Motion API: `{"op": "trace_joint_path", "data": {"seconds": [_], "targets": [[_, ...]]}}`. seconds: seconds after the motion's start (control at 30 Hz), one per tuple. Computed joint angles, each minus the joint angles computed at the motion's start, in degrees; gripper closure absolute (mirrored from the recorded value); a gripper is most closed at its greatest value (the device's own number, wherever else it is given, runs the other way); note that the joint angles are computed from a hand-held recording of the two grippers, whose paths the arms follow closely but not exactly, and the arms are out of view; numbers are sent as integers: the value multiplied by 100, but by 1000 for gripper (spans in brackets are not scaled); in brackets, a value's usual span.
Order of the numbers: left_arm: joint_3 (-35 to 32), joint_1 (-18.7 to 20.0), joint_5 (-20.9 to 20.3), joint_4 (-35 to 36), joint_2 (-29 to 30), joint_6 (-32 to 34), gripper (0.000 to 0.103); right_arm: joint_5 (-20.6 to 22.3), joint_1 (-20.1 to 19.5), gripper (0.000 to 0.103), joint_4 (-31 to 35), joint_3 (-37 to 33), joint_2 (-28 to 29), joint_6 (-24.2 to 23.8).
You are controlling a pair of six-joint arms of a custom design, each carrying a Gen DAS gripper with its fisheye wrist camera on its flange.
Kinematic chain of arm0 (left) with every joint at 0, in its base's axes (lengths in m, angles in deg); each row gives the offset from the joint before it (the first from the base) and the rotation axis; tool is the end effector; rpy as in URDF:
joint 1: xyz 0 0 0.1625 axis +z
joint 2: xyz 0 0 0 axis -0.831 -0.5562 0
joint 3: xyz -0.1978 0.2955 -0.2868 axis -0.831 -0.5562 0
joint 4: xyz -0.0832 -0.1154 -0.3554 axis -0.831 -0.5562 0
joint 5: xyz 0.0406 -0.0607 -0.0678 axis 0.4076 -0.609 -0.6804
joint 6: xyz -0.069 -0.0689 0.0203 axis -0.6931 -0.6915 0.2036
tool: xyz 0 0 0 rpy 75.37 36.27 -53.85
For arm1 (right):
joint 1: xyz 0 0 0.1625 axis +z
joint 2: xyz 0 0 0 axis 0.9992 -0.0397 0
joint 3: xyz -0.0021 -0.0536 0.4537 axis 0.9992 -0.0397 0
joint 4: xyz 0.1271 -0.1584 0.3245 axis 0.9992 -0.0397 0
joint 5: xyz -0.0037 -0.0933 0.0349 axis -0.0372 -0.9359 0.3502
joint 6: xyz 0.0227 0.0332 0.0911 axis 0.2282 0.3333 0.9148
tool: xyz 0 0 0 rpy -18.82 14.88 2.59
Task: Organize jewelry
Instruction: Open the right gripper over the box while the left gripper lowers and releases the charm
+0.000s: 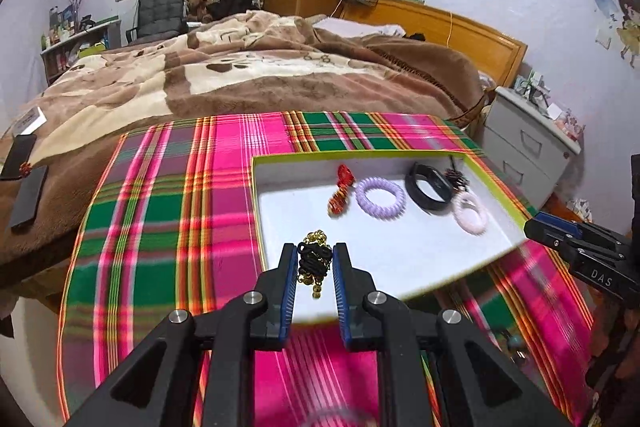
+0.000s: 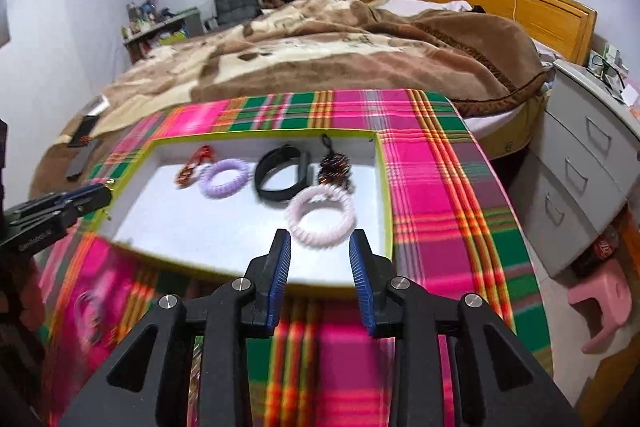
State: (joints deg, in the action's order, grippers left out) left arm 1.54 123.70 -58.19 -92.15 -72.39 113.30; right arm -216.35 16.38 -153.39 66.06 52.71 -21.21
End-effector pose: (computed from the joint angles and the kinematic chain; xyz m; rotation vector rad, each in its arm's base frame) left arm -0.1704 -0.8299 0.2084 1.1532 2.5286 -0.6114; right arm 0.2310 -0.6792 0.1484 -0.0167 -2.1424 1.1084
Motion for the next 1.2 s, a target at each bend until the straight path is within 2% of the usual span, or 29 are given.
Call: {"op": "trace_joint_path", "data": {"seconds": [0.13, 0.23, 0.37, 0.5, 0.83, 1.07, 1.2], "targets": [[709, -3, -89, -339, -407, 132, 86, -17, 145, 72, -382, 401, -48, 30], [979, -7, -108, -445, -568, 144, 86, -6, 210, 72, -560, 658, -94, 138], [1219, 16, -230, -558, -720, 108, 86, 38, 258, 72, -699, 967, -136, 320], [1068, -12, -189, -518, -628, 99, 86, 78, 244, 72, -628, 1104, -151, 517], [-387, -59, -91, 90, 246, 82, 86, 129, 232, 72, -632, 988, -149, 424], [-1882, -68, 299, 1117, 1174, 57, 86, 261, 150, 72, -419, 705, -82, 293], [-2421, -62, 382, 1537, 1501, 3, 86, 297, 102, 72, -304, 598, -49, 267]]}}
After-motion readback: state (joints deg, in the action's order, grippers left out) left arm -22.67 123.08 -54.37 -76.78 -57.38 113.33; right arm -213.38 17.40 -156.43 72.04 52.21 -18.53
